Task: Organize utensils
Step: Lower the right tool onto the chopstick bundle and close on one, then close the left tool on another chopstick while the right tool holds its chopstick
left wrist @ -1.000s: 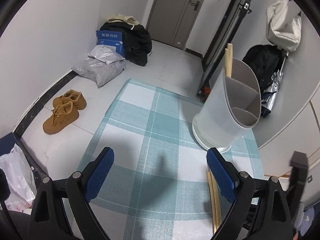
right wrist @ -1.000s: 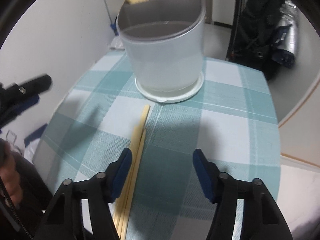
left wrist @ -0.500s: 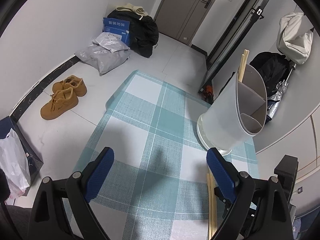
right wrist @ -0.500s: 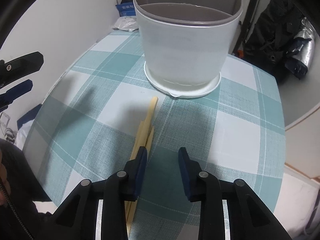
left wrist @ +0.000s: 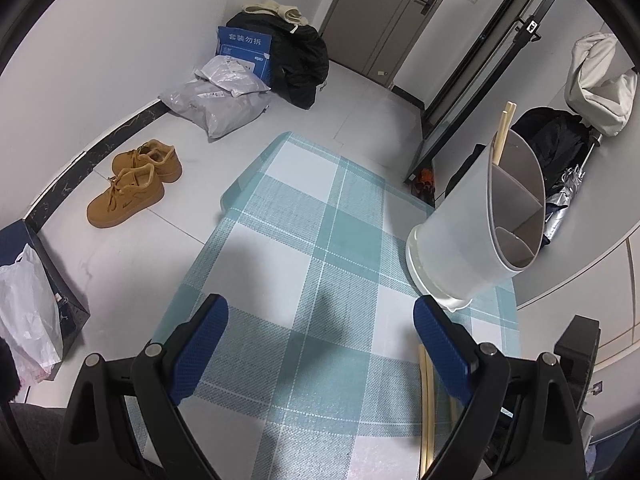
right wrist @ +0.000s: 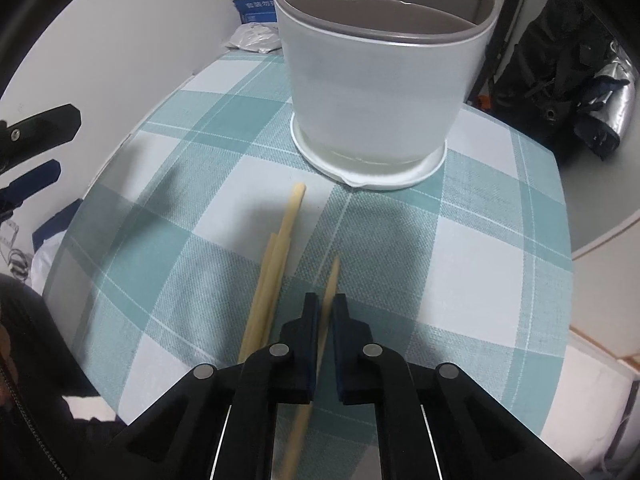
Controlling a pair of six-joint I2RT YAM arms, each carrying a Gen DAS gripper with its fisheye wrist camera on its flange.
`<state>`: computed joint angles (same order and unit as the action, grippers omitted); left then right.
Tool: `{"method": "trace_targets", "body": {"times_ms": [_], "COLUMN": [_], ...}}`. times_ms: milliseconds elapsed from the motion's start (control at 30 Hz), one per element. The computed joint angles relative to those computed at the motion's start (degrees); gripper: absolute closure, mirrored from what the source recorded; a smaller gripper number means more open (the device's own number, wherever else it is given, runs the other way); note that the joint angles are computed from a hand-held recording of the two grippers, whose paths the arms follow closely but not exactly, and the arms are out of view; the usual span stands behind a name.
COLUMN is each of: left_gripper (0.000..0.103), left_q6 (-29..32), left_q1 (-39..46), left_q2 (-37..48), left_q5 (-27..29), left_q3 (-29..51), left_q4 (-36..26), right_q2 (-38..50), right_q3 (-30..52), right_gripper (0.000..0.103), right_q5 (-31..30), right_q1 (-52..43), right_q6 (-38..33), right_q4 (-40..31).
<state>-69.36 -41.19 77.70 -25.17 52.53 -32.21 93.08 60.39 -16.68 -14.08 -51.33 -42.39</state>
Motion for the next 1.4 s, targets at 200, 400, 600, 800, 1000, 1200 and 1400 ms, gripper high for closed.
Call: {"method": "trace_targets", "body": {"times_ms": [200,400,600,800,1000,1200,1400], "left_gripper": [0.012,0.012,0.012,0.012,0.012,0.012,0.018], "left_q6": [-0.30,-0.68,1.95,4.66,9.43,13.14,17.42], "left_q1": [-0.66,-0.93,-2.47,-3.22,-2.27,-0.39,0.56], "left_q2": [0.43,1.93,6.80,12.44,17.91,24.22,31.80], "left_q5": [-0.21,-0.35,1.32,5.92,7.55,11.10,11.09], "left_q3": [0.17,0.72,3.93,7.93,14.45,21.70,31.21], "left_q4": [-1.07,-2.27,-3.41,-3.34,-5.58,-6.47,-13.03], "right_q2": [-0.10,-0.28,3.50,11.41,22.15,29.24,28.78], "right_q3": [0.15,-0.56,3.87,15.85,29.98,38.77,39.33], "right_gripper": [0.097,0.095,0.099,0.099,0.099,0.099,0.099], "right_q5": [-0.56,-1.33,-6.30,-17.46,-27.96,-32.64,-35.79], "right_q1": [-1.47,-0.21,-2.14,-10.19,-18.38,-21.49,-22.01], "right_q6": [-1.93,-1.72,-0.79,1.40,2.42,6.10,8.94], "right_q4": [-0.63,0.84,-3.11,-13.74,-24.98,-31.79,-29.24]}}
